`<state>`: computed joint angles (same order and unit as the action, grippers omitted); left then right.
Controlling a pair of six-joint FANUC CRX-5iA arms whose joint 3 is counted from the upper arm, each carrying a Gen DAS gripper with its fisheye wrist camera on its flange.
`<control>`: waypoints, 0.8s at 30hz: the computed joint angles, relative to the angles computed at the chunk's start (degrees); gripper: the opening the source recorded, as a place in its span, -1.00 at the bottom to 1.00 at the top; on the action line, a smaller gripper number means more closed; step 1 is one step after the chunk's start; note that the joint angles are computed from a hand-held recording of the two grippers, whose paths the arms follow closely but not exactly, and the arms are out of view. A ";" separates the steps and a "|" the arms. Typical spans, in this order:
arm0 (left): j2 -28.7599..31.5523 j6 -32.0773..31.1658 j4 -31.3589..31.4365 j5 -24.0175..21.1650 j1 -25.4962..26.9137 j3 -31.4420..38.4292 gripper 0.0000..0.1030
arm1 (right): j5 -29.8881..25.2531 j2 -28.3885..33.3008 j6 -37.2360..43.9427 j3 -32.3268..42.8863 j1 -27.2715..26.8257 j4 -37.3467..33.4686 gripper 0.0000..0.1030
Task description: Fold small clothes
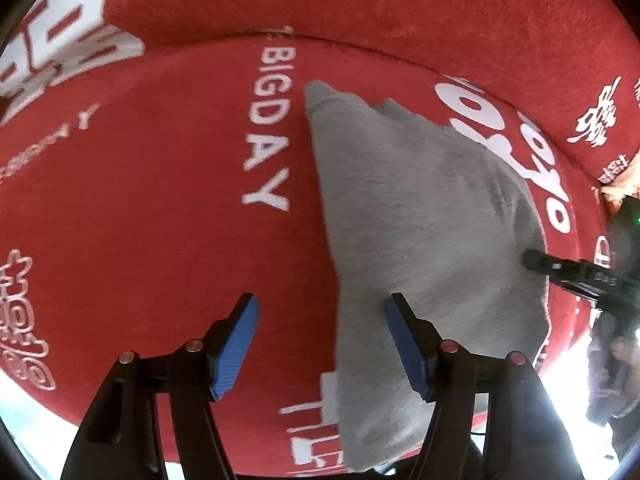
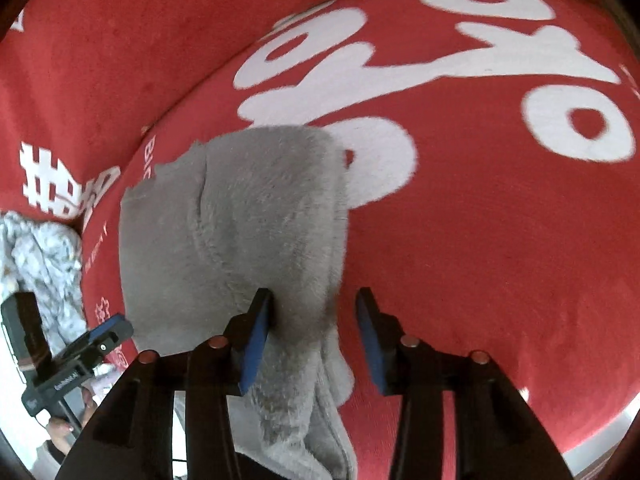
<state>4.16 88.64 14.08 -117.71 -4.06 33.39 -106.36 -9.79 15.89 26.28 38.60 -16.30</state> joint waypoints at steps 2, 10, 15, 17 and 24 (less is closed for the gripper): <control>-0.29 -0.23 -0.75 -0.47 0.23 1.12 0.31 | -1.69 -0.10 -1.81 1.89 1.23 1.81 -0.22; -0.58 0.27 -3.51 -2.95 -1.74 4.67 0.31 | 0.28 -3.12 -7.62 3.19 0.45 -6.74 -0.37; -1.33 1.53 -3.88 -3.96 -3.38 2.69 0.31 | 0.77 -5.05 -10.58 0.12 2.63 -8.33 -0.56; -1.77 1.47 -5.45 -4.10 -4.36 2.10 0.31 | -0.19 -4.24 -10.37 0.19 5.13 -5.55 -0.67; -2.58 1.47 -5.93 -4.19 -4.82 0.27 0.31 | -4.04 -2.54 -7.96 -1.17 8.32 -3.15 -0.71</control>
<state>1.58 90.11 8.15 -121.91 -8.87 33.66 -110.40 -12.33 7.93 25.11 46.93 -19.45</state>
